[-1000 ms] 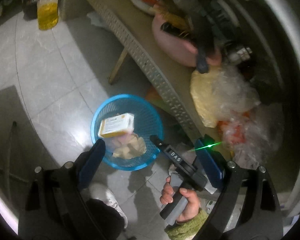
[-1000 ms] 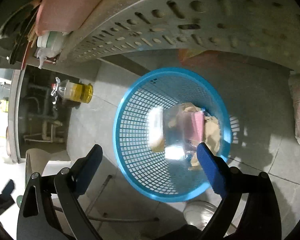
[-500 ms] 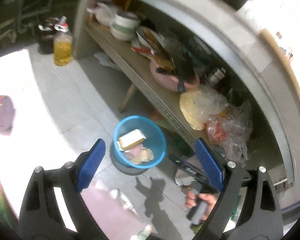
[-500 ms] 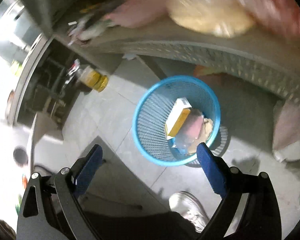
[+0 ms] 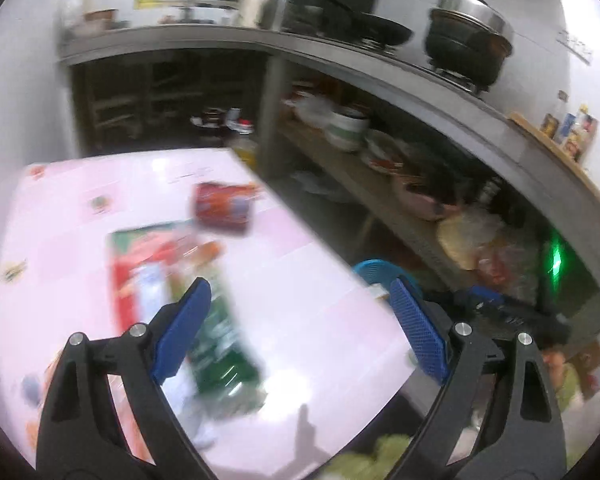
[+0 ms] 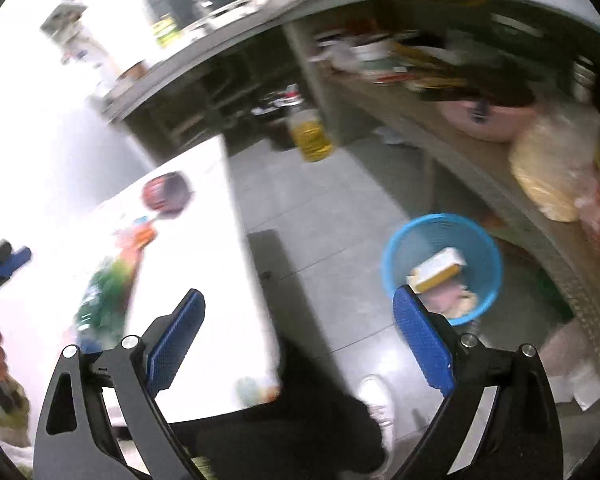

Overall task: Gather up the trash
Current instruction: 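Move both open tools back over the table, then grasp the clear plastic bag with the coloured strip with the left tool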

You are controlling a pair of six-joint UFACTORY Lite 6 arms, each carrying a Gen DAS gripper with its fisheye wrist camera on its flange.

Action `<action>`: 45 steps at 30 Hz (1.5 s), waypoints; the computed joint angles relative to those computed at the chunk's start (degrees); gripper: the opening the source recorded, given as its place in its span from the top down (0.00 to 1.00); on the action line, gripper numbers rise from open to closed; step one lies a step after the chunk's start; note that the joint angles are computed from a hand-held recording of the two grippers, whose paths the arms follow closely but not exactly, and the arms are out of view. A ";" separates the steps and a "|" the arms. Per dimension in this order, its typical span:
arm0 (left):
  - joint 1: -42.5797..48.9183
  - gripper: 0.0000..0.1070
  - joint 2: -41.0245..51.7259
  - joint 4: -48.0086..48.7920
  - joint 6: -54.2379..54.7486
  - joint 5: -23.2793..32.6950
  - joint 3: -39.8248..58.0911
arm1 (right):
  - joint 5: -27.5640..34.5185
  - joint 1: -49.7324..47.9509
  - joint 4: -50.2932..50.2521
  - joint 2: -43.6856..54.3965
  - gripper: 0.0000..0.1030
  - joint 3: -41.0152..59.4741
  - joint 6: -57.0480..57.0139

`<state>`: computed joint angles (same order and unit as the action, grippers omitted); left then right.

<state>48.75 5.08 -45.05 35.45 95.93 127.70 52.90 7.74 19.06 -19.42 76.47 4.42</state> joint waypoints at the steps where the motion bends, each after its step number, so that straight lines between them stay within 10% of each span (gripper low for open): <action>1: 4.51 0.19 -1.86 -0.62 2.47 1.59 -2.74 | 0.37 3.60 0.69 0.92 0.10 1.85 1.53; 8: 33.69 0.19 -7.04 -2.86 18.02 7.75 -15.57 | 0.25 25.71 -7.56 12.01 0.10 16.94 10.46; 22: 44.77 0.19 8.91 3.97 11.58 8.42 -16.53 | 1.41 38.03 -4.73 25.99 0.10 29.44 13.75; 40: 42.11 0.94 13.23 -0.61 -6.35 0.94 -27.03 | 2.39 37.16 -5.53 27.84 0.10 30.44 16.49; 45: 42.42 1.00 11.20 -2.84 -4.67 -1.14 -25.96 | 2.65 36.05 -4.81 27.65 0.10 29.82 16.45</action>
<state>91.18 16.27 -47.89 30.78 94.78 101.74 55.54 43.79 14.25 8.23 106.29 20.86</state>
